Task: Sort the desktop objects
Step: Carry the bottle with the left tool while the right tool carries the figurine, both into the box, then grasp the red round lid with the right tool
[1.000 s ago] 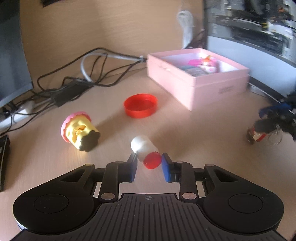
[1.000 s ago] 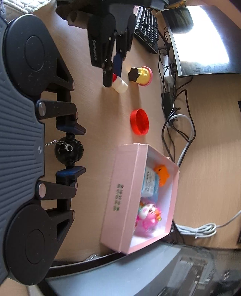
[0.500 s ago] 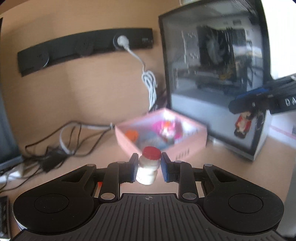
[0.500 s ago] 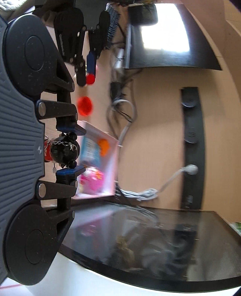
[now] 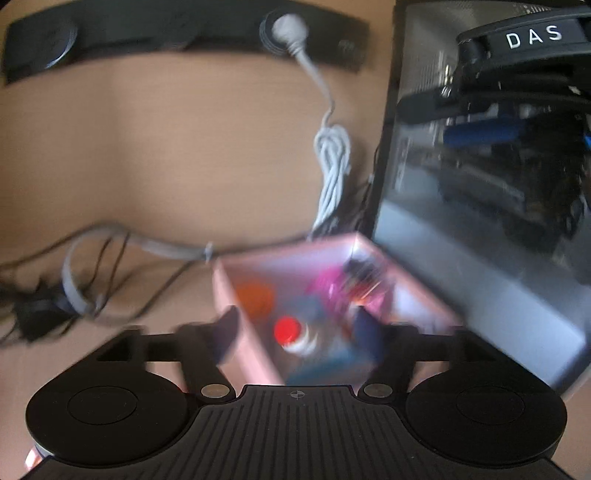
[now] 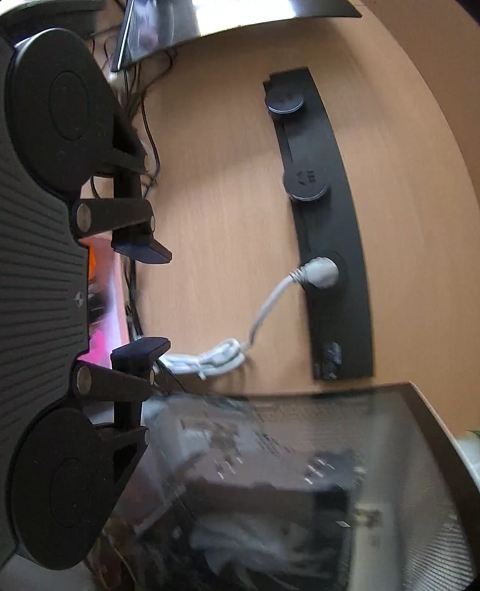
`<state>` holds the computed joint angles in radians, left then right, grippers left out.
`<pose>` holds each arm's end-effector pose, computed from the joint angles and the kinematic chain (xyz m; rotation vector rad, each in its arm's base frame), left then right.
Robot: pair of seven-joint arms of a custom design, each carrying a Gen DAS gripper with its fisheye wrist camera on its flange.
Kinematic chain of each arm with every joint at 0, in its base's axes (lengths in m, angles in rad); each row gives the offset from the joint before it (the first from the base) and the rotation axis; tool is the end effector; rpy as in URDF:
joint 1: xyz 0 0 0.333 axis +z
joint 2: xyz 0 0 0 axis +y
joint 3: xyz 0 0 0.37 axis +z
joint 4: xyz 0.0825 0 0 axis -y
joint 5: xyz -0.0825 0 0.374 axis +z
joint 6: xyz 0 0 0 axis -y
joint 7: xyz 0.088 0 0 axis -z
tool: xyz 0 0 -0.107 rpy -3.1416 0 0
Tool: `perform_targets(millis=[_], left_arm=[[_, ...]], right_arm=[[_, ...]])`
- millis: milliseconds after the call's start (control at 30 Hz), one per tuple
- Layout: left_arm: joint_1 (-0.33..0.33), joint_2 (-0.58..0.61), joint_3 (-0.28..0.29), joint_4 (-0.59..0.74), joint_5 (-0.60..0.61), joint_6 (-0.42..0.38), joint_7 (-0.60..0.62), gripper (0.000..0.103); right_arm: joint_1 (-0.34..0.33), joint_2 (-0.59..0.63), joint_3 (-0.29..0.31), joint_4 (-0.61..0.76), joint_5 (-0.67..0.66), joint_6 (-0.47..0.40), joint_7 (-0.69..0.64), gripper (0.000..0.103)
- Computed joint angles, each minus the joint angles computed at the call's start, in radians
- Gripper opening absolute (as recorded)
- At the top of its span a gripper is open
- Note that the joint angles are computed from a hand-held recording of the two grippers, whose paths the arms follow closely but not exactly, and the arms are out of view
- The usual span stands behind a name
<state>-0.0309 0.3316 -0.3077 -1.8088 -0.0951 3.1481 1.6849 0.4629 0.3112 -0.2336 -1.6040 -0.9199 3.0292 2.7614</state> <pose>0.6658 -0.1912 0.5489 -1.4181 1.8952 -1.1382 0.6553 0.2431 0.6157 -1.4265 1.4934 -0.8321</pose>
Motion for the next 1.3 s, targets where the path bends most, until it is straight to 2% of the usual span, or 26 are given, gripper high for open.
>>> perform_targets(millis=[67,100,233,267,300,333,400,433,500,567,600,700,733,833,900,933,967,1033,1133,1300], left_arm=[[-0.017,-0.067,0.055,-0.115,0.018,0.029,-0.017,0.096],[-0.006,-0.093,0.058,-0.161,0.024,0.035,-0.013,0.096],[0.155,-0.184,-0.064,-0.319,-0.062,0.053,0.068,0.1],[0.18,-0.204,-0.08,-0.354,-0.097,0.065,0.091,0.1],[0.174,-0.218,-0.061,-0.379,-0.097,0.074,0.083,0.101],[0.138,-0.233,-0.007,-0.399,-0.082,0.076,0.063,0.101],[0.025,-0.257,0.151,-0.436,0.012,0.075,-0.039,0.101],[-0.01,-0.264,0.206,-0.442,0.064,0.064,-0.093,0.102],[-0.049,-0.279,0.288,-0.463,0.179,0.052,-0.211,0.102],[-0.041,-0.305,0.316,-0.492,0.269,0.054,-0.305,0.102],[-0.028,-0.313,0.317,-0.502,0.295,0.056,-0.336,0.103],[0.02,-0.33,0.309,-0.511,0.417,0.048,-0.472,0.103],[0.036,-0.334,0.301,-0.514,0.427,0.042,-0.488,0.103],[0.081,-0.338,0.271,-0.516,0.464,0.03,-0.533,0.103],[0.1,-0.339,0.258,-0.516,0.486,0.033,-0.556,0.103],[0.107,-0.338,0.252,-0.516,0.499,0.034,-0.568,0.103],[0.11,-0.338,0.248,-0.517,0.494,0.036,-0.563,0.103],[0.107,-0.336,0.24,-0.519,0.432,0.04,-0.503,0.103],[0.1,-0.331,0.232,-0.518,0.353,0.042,-0.43,0.103],[0.089,-0.316,0.212,-0.513,0.2,0.058,-0.301,0.103]], right_arm=[[0.04,-0.009,-0.056,-0.02,-0.09,0.018,0.096,0.048],[0.037,-0.014,-0.054,-0.027,-0.109,0.02,0.111,0.051],[-0.008,-0.007,0.025,-0.035,-0.053,-0.025,0.018,0.052],[-0.009,-0.005,0.034,-0.036,-0.045,-0.04,0.0,0.053],[-0.017,0.004,0.054,-0.03,-0.019,-0.053,-0.034,0.056],[-0.031,0.013,0.081,-0.026,0.024,-0.057,-0.078,0.057],[-0.072,0.036,0.153,-0.023,0.155,-0.049,-0.205,0.059],[-0.097,0.049,0.197,-0.021,0.223,-0.044,-0.275,0.061],[-0.137,0.093,0.288,0.005,0.34,-0.058,-0.416,0.062],[-0.141,0.135,0.337,0.032,0.396,-0.08,-0.518,0.062],[-0.125,0.16,0.342,0.053,0.403,-0.098,-0.554,0.058],[-0.079,0.238,0.351,0.129,0.415,-0.164,-0.682,0.023],[-0.07,0.263,0.356,0.157,0.432,-0.184,-0.713,0.019],[-0.039,0.342,0.352,0.263,0.509,-0.275,-0.749,0.019],[-0.009,0.389,0.325,0.333,0.539,-0.325,-0.754,0.019],[-0.003,0.402,0.316,0.346,0.553,-0.322,-0.762,0.019],[-0.002,0.402,0.316,0.345,0.572,-0.319,-0.779,0.019],[-0.034,0.385,0.363,0.325,0.652,-0.354,-0.847,0.019],[-0.078,0.33,0.417,0.24,0.758,-0.368,-0.938,0.019],[-0.096,0.172,0.413,-0.021,0.857,-0.27,-1.025,0.019]])
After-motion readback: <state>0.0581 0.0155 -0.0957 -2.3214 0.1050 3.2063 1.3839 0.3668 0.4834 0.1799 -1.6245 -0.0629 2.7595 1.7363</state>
